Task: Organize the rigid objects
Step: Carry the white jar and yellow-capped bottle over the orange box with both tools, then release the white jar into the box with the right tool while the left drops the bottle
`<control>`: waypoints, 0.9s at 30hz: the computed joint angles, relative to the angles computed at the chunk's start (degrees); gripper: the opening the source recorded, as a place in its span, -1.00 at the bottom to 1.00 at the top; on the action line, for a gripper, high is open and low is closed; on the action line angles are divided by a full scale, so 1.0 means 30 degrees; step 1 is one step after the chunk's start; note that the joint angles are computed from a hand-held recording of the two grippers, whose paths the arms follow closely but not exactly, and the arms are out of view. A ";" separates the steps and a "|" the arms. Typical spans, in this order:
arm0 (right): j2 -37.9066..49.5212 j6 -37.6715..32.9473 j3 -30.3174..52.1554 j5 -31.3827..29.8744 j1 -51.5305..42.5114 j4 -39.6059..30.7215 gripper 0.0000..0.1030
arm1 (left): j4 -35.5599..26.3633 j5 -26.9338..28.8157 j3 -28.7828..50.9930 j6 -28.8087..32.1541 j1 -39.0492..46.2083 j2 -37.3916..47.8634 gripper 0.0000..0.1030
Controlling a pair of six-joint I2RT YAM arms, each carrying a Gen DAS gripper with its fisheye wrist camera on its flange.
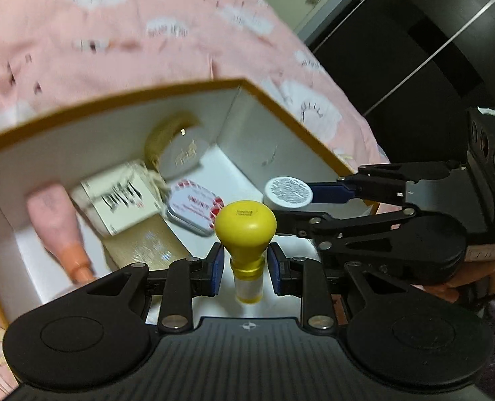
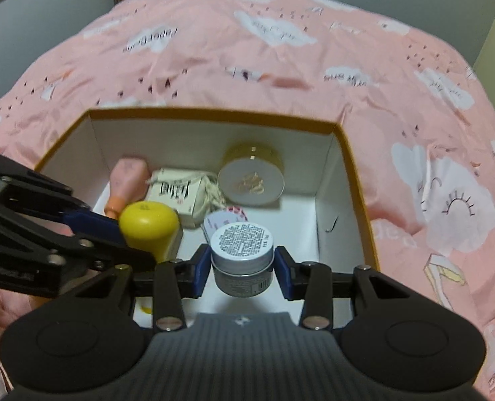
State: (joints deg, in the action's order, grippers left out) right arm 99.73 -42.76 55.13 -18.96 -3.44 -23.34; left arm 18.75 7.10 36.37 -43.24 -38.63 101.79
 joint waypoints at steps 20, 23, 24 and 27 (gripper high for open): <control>0.2745 -0.0145 0.2483 0.1654 0.1092 -0.1946 -0.21 | -0.4521 -0.0760 0.1777 -0.0051 0.1017 -0.0519 -0.50; 0.3322 0.0318 0.3188 0.1869 0.1447 -0.2654 -0.21 | -0.4930 -0.1473 0.1444 0.0151 0.0964 -0.1277 -0.48; 0.3518 0.0497 0.3377 0.1965 0.1577 -0.2791 -0.21 | -0.4958 -0.1690 0.1313 0.0147 0.0952 -0.1446 -0.48; 0.4187 0.1295 0.4040 0.2128 0.1998 -0.3273 -0.20 | -0.5087 -0.2241 0.0908 0.0139 0.0905 -0.1997 -0.47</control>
State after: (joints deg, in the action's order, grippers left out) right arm 112.29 -38.88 67.25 -12.57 2.56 -33.16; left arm 3.49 0.38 39.10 -42.82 -35.91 95.80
